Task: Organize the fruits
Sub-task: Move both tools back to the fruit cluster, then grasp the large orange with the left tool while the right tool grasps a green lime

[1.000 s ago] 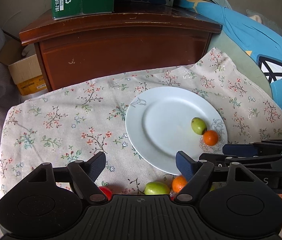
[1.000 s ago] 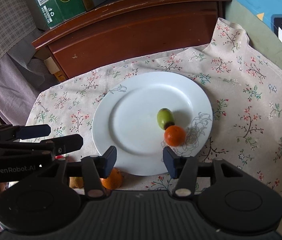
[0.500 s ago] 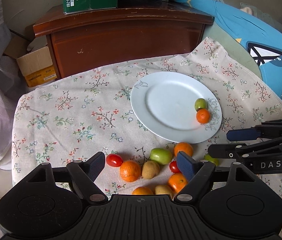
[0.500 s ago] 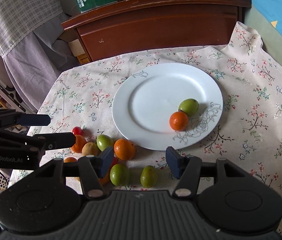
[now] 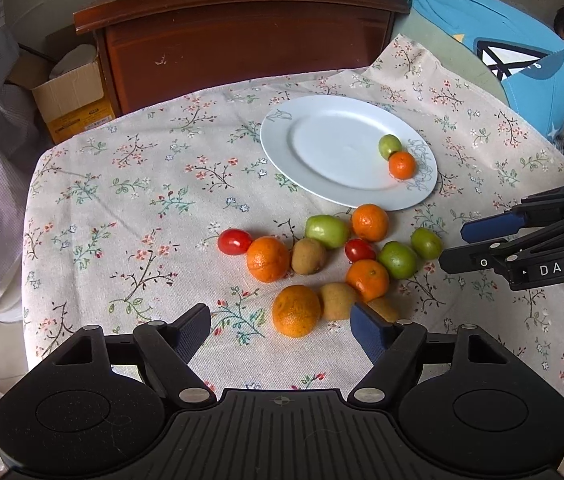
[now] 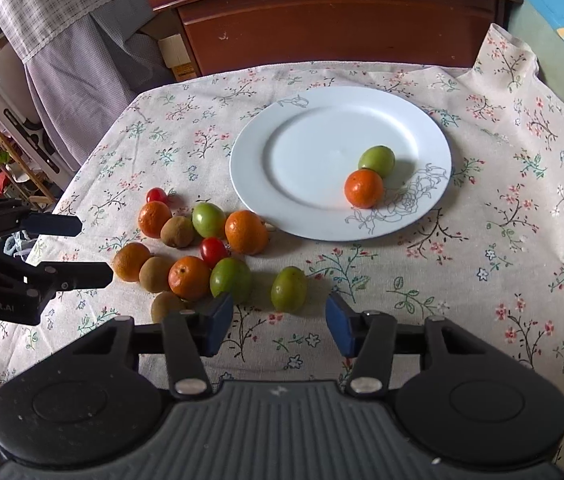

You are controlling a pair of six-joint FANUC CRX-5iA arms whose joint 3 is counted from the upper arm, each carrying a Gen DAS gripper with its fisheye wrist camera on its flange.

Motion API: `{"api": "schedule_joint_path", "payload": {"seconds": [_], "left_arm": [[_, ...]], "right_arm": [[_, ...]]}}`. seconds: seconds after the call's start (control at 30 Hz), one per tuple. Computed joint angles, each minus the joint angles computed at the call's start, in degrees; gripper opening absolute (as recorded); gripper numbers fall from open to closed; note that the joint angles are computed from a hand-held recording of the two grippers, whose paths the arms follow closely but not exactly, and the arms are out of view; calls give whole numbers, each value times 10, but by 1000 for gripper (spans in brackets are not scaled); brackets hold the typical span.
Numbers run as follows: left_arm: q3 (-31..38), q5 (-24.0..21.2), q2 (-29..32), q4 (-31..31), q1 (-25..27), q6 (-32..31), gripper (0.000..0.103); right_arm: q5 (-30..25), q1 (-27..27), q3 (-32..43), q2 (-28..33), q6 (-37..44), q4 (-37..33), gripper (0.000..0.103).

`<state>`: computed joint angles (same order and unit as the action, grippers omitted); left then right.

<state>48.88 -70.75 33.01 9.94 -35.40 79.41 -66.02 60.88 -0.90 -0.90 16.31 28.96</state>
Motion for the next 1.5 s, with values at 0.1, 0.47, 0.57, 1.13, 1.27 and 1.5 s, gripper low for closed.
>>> {"api": "schedule_joint_path", "payload": {"seconds": [0.1, 0.47, 0.57, 1.13, 1.27, 1.5], "left_arm": [[-9, 8, -1, -2, -1, -11, 76], [-11, -1, 12, 13, 0, -58, 59], [-10, 6, 14, 9, -2, -70, 53], [10, 2, 33, 8, -7, -85, 27], [15, -3, 35, 15, -4, -74, 27], [25, 8, 34, 14, -7, -44, 27]], "right_arm": [[4, -2, 1, 3, 6, -5, 46], [3, -12, 7, 18, 6, 0, 39], [0, -14, 12, 24, 10, -4, 35], [0, -20, 26, 39, 32, -15, 22], [1, -18, 26, 39, 29, -5, 22], [14, -18, 24, 35, 3, 10, 22]]}}
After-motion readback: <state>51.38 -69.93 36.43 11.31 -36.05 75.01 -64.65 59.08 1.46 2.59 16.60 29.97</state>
